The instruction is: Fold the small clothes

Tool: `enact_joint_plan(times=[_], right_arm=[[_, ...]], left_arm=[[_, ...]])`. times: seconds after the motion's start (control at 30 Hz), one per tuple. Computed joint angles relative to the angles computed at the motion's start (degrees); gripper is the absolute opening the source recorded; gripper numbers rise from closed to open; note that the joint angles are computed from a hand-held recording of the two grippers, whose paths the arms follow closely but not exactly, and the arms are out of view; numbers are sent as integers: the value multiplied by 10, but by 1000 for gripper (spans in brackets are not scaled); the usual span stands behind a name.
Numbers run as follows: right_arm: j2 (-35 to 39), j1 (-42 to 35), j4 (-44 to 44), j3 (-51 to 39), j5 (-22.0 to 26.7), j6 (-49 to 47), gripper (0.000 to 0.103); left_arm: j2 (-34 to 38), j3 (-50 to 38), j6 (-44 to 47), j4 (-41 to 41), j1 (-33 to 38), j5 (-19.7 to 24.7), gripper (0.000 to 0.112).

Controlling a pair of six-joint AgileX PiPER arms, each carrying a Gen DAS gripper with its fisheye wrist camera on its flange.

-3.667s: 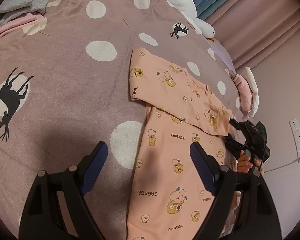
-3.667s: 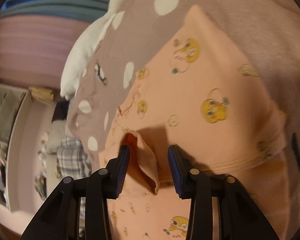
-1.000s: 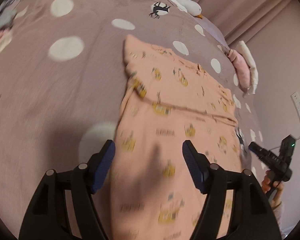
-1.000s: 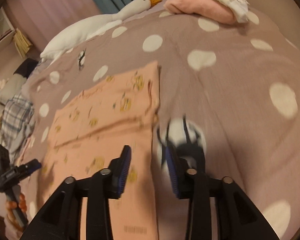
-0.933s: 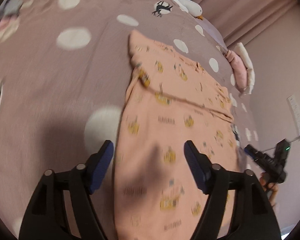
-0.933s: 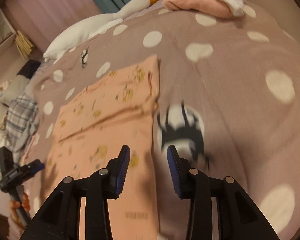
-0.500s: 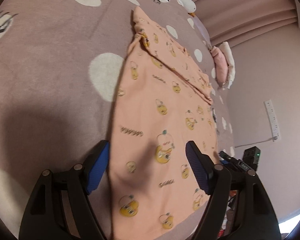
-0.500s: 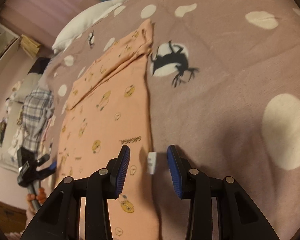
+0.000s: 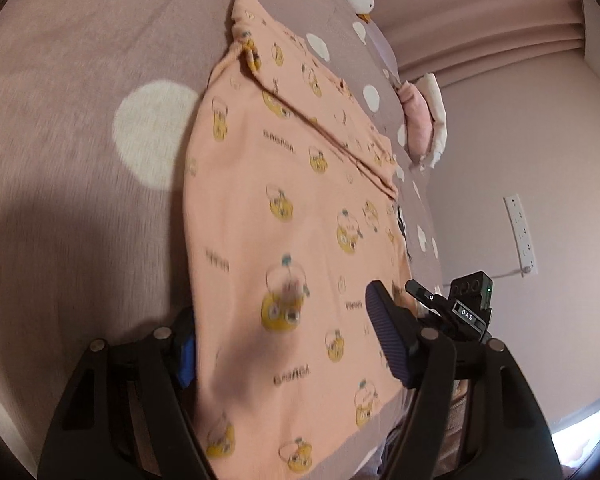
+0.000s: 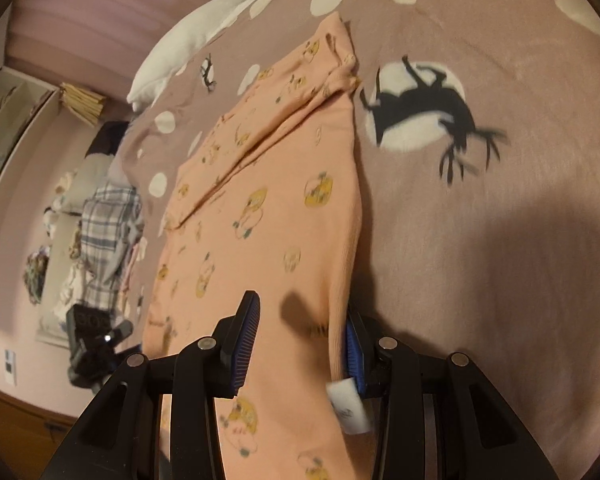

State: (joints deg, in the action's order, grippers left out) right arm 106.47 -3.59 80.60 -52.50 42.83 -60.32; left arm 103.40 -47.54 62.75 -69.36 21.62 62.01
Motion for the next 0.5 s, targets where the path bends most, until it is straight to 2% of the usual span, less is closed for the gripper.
enact_joint_plan(times=[0.13, 0.33, 0.5], right_arm=[[-22, -27, 11, 54, 37, -44, 39], [-44, -67, 16, 125, 99, -90, 39], [-57, -65, 25, 156, 109, -112, 39]], left_arm=[[-16, 42, 30, 8, 28, 24, 64], [-45, 105, 64, 19, 74, 63, 62], [-73, 140, 74, 20, 78, 51, 53]])
